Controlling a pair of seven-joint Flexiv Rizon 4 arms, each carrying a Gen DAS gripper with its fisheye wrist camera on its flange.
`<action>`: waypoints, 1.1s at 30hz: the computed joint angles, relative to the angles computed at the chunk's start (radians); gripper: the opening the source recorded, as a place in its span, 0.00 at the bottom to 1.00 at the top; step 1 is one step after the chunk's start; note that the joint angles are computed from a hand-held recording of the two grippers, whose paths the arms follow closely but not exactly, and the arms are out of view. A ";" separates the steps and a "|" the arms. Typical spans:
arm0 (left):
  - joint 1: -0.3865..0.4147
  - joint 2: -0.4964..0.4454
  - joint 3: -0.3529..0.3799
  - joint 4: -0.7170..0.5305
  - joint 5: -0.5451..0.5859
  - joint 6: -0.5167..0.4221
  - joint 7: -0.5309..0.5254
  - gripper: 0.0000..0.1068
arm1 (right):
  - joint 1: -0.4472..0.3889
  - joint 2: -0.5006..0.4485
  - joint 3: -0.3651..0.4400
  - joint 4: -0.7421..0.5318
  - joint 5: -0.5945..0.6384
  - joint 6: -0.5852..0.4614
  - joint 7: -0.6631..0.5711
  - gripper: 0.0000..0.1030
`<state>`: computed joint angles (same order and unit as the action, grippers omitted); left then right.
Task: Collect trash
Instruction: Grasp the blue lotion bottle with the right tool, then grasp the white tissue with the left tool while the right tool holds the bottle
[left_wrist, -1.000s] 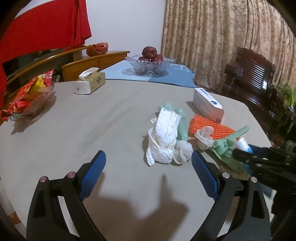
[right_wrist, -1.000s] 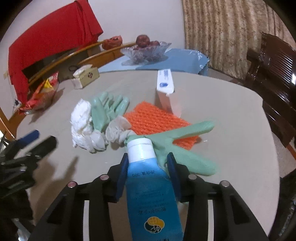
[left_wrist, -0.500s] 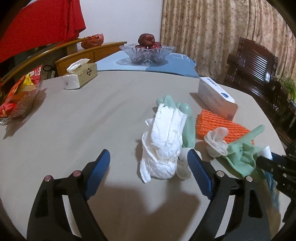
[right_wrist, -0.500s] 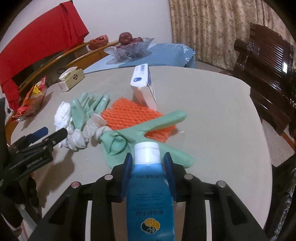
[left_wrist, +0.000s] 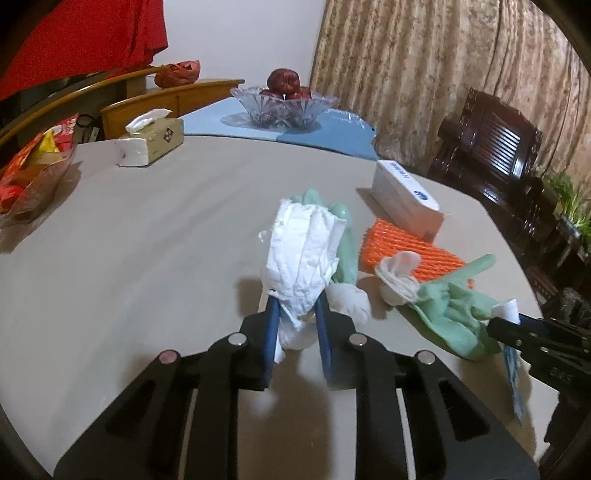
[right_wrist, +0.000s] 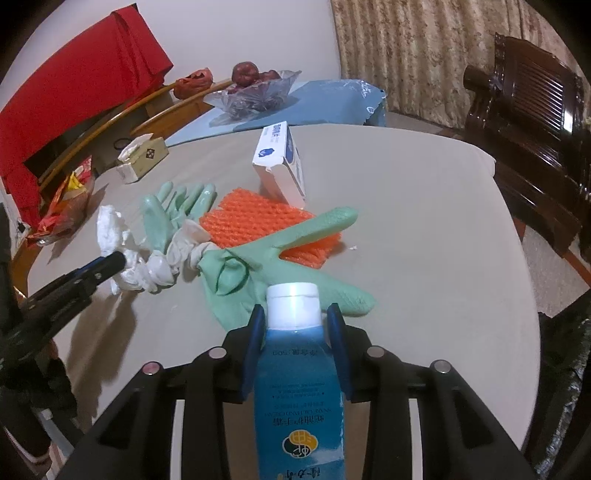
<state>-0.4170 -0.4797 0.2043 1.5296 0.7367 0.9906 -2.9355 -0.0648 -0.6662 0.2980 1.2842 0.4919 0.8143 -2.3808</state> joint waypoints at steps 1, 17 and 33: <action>-0.008 0.006 0.001 0.003 0.004 -0.005 -0.006 0.17 | -0.006 0.004 0.004 0.002 0.005 -0.003 -0.007 0.34; -0.070 0.020 -0.052 -0.051 0.051 -0.035 -0.010 0.15 | -0.061 0.050 -0.005 0.001 0.087 -0.054 -0.054 0.33; -0.113 -0.064 -0.047 -0.165 -0.020 -0.004 0.097 0.15 | -0.097 0.059 -0.025 -0.018 0.130 -0.081 -0.049 0.31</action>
<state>-0.5303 -0.5438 0.1575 1.3647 0.7171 0.9871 -2.8382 -0.1620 -0.6074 0.2731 1.2659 0.6220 0.7333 -2.4301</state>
